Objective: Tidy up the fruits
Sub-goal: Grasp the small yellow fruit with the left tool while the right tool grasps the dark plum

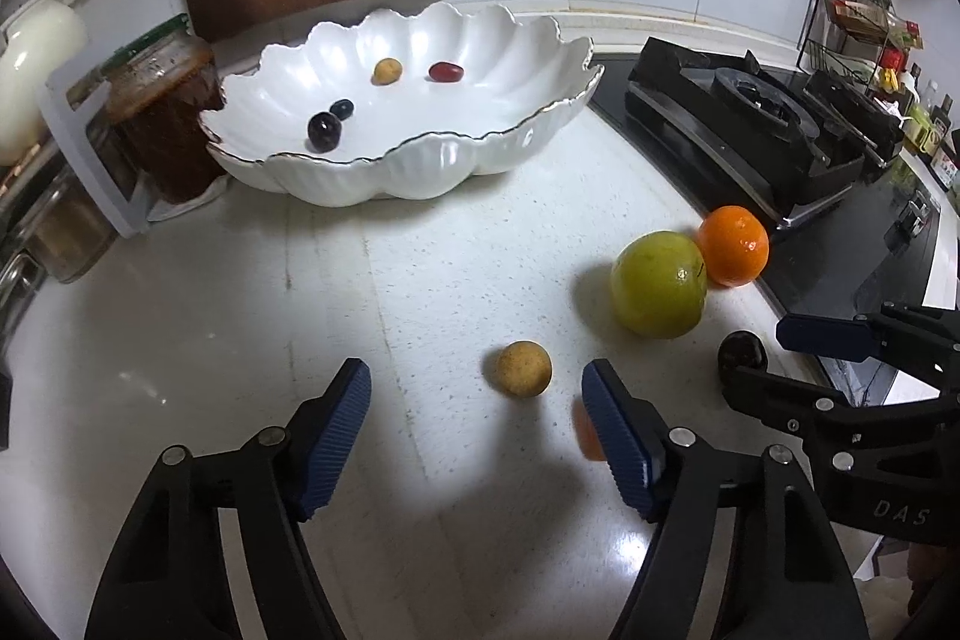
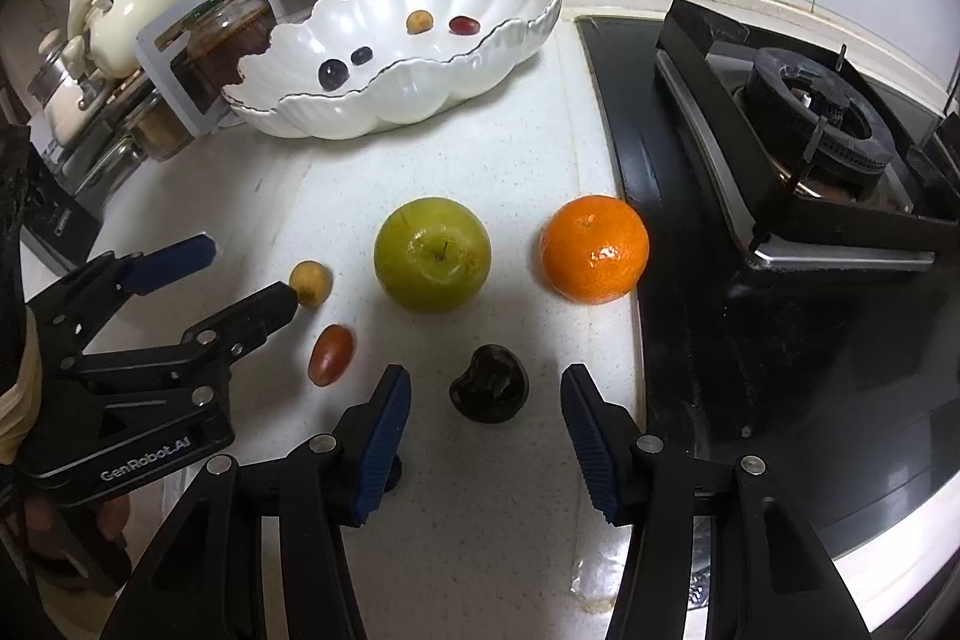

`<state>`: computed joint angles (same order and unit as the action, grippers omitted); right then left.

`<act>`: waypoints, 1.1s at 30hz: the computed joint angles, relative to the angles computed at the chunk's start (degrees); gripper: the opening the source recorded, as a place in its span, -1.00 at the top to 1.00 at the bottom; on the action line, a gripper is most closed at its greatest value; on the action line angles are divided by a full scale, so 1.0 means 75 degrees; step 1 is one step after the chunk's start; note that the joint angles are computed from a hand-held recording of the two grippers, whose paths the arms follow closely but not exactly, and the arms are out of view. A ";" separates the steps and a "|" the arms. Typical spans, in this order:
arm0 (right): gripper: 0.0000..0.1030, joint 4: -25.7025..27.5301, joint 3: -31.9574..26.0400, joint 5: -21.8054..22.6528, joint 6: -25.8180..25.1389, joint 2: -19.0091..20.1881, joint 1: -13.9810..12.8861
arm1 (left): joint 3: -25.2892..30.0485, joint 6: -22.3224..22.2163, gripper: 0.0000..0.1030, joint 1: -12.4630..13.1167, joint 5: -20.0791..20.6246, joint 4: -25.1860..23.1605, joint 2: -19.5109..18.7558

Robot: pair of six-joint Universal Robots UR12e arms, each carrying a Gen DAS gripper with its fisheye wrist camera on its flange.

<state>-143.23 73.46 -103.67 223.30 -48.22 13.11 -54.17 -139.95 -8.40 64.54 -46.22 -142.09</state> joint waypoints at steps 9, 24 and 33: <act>0.15 0.0002 -0.0012 0.0171 -0.0013 0.0036 -0.0034 | 0.0277 -0.0175 -0.06 -0.0063 -0.0004 -0.0497 -0.0160; 0.41 -0.0160 0.0055 0.0313 -0.0172 0.0051 -0.0078 | 0.0333 -0.0106 0.54 -0.0145 0.0125 -0.0771 -0.0194; 0.41 -0.0464 0.0210 0.0194 -0.0271 -0.0029 -0.0046 | 0.0021 -0.0226 0.55 -0.0117 0.0060 -0.0433 0.0013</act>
<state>-146.71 75.03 -102.21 221.26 -48.44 12.76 -54.01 -141.64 -9.28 64.99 -49.47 -141.99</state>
